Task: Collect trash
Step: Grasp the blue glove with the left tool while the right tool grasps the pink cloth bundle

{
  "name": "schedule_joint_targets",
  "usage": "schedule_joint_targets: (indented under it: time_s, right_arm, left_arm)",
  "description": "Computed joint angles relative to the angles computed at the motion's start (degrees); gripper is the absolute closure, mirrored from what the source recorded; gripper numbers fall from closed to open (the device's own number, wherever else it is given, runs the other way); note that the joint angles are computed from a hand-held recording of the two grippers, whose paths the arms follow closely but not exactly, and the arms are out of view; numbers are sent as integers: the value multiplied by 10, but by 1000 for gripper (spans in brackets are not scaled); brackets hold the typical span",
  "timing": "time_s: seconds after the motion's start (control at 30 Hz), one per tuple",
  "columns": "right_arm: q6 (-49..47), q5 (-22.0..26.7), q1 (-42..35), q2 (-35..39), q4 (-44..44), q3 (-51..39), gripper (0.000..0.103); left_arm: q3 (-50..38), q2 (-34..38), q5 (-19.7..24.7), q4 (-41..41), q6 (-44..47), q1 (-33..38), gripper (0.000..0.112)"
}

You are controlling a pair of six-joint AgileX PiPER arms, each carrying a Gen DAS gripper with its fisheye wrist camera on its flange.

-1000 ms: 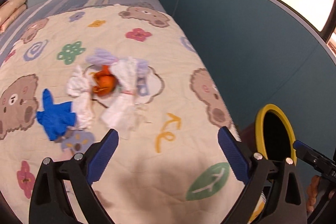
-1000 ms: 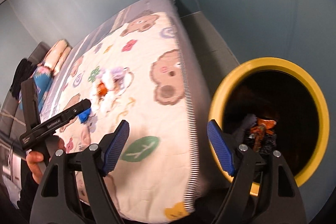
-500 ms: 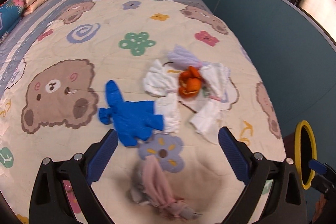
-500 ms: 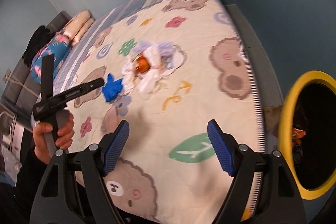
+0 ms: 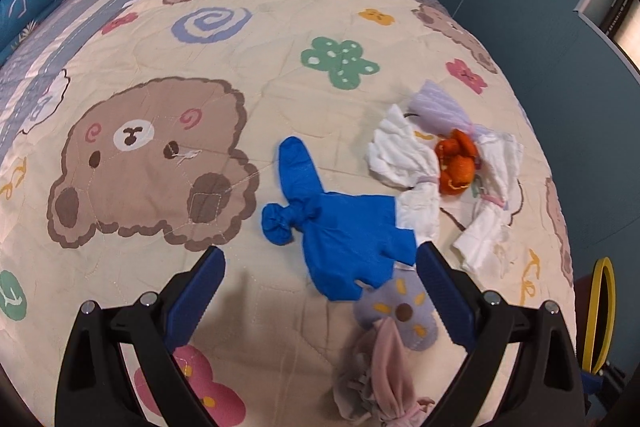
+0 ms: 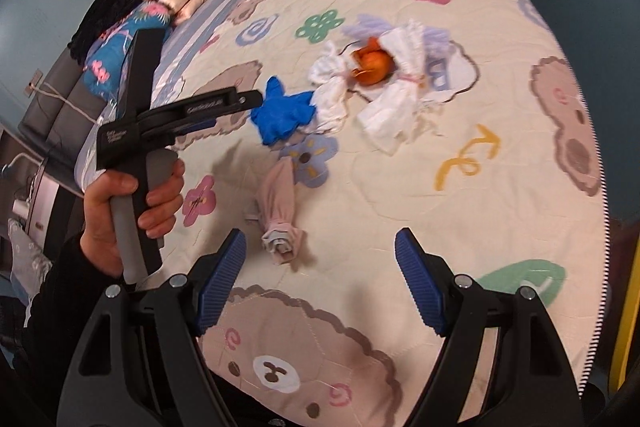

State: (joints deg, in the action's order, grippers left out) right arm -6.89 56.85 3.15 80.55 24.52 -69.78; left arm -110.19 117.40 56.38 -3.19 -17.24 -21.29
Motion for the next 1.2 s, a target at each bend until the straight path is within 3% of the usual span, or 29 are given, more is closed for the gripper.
schedule_joint_targets:
  time_s: [0.33, 0.83, 0.97, 1.2]
  right_arm:
    - [30, -28, 82, 75, -35, -29, 30]
    - [55, -34, 135, 175, -67, -87, 30]
    - [68, -31, 147, 205, -77, -106, 36]
    - [103, -34, 173, 233, -118, -121, 64]
  left_arm:
    - [-57, 58, 14, -32, -2, 29, 20]
    - [-105, 115, 24, -48, 29, 30, 22]
    - [-121, 127, 29, -59, 39, 30, 36]
    - [-121, 126, 26, -67, 58, 24, 74]
